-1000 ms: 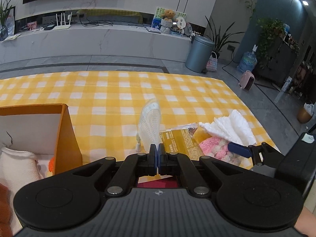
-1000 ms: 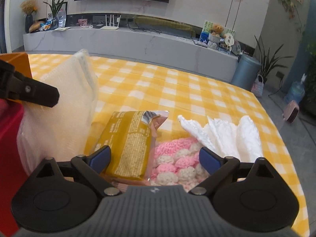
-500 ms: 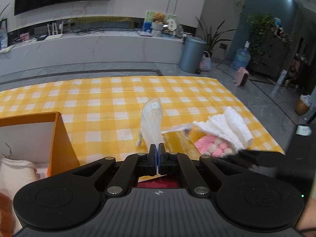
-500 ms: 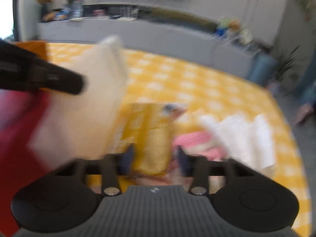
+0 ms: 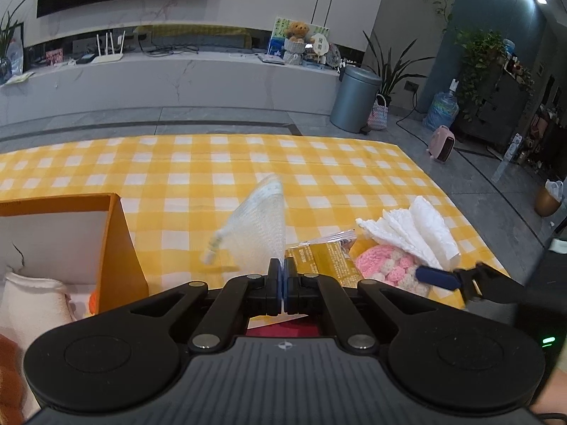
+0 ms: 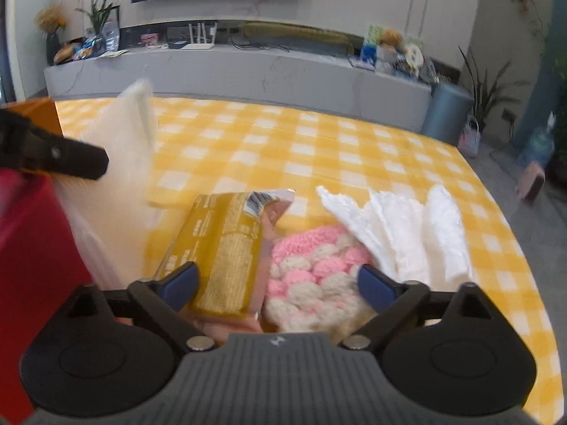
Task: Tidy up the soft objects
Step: 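Close the right gripper on the yellow snack packet and lift it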
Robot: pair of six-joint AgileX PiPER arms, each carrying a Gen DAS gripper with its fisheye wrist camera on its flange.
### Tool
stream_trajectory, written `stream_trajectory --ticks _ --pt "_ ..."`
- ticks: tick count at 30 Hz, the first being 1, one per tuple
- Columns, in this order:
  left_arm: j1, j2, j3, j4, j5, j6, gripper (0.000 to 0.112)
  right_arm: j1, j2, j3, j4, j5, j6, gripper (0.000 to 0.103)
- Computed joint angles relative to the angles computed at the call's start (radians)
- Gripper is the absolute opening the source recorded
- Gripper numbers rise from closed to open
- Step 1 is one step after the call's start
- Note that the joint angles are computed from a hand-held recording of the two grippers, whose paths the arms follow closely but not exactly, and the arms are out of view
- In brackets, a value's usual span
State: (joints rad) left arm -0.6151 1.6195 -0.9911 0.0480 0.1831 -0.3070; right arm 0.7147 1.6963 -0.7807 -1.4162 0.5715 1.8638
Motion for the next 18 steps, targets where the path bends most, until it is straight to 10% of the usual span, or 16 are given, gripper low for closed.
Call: stream_trajectory --ticks 9,18 --pt "0.018 -0.007 0.014 -0.033 -0.01 -0.008 0.001 0.026 0.097 -0.04 -0.112 0.08 0.086 0.099" --pt "0.028 -0.009 0.015 -0.145 -0.012 0.11 0.001 -0.043 -0.027 0.05 -0.179 -0.184 -0.111 0.08"
